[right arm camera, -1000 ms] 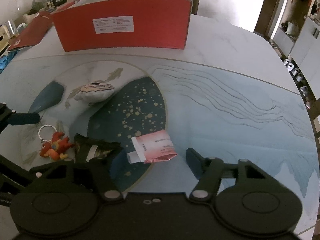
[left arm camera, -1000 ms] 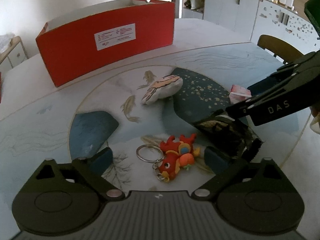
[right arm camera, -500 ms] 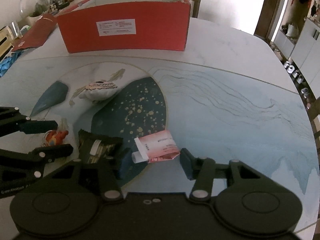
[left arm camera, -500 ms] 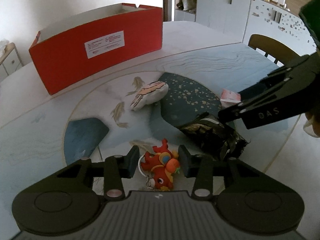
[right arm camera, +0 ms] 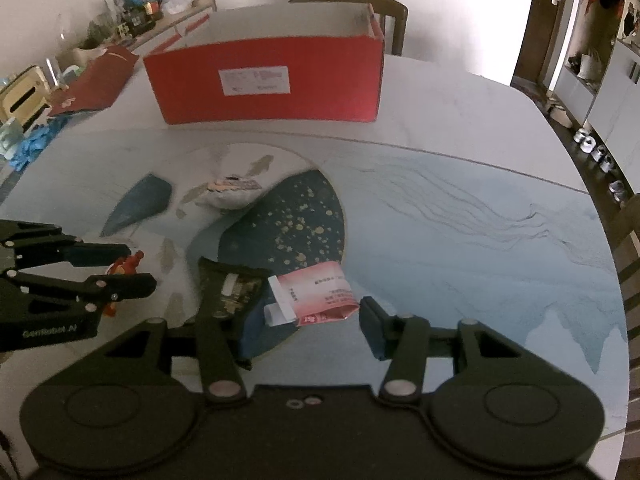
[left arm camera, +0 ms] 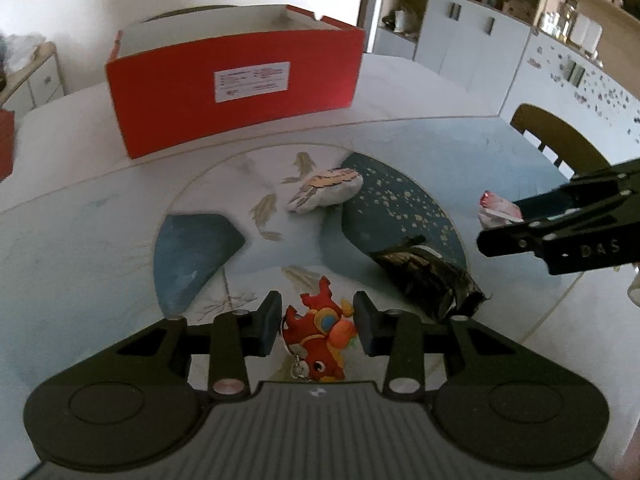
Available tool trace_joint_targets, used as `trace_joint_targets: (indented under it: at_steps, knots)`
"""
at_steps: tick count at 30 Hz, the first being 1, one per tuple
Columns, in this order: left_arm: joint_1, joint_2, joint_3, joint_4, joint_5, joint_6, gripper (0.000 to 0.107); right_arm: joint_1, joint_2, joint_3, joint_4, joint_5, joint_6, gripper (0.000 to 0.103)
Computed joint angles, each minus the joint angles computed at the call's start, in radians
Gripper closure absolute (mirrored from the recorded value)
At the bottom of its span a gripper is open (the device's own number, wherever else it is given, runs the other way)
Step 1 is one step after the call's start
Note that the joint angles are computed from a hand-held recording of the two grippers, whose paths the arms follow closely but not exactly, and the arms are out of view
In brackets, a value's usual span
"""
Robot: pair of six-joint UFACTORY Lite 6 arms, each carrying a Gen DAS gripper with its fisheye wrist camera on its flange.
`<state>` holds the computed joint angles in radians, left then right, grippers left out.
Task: Organize objects
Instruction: 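Grasp the red fish keychain with left tool while right tool grasps pink packet, then carry keychain and pink packet with both tools over the red shoebox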
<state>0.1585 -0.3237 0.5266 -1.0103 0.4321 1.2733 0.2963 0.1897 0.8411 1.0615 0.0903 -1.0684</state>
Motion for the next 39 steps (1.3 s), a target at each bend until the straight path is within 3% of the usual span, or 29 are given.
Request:
trace_joint_targets:
  at_steps: [9,10,23,24,26,28,39]
  knots:
    - [0.093,-0.04,0.046,0.077,0.101,-0.1,0.071,0.023,-0.078,-0.001,-0.353,0.045,0.346,0.052]
    - [0.102,-0.043,0.052,0.081,0.112,-0.102,0.075,0.027,-0.081,0.005,-0.371,0.051,0.365,0.052]
    - [0.201,-0.056,0.054,0.07,0.201,-0.019,0.074,0.047,-0.069,0.055,-0.458,0.078,0.45,0.052]
    - [0.208,-0.055,0.048,0.066,0.213,-0.007,0.074,0.047,-0.067,0.052,-0.451,0.078,0.444,0.052]
    - [0.215,-0.057,0.034,0.05,0.23,0.022,0.057,0.046,-0.066,0.045,-0.448,0.078,0.442,0.052]
    - [0.204,-0.075,0.012,0.041,0.216,0.042,0.043,0.044,-0.068,0.033,-0.436,0.077,0.431,0.052]
    - [-0.051,-0.027,-0.033,0.093,-0.03,0.046,0.043,0.021,-0.088,-0.01,-0.421,0.079,0.409,0.052]
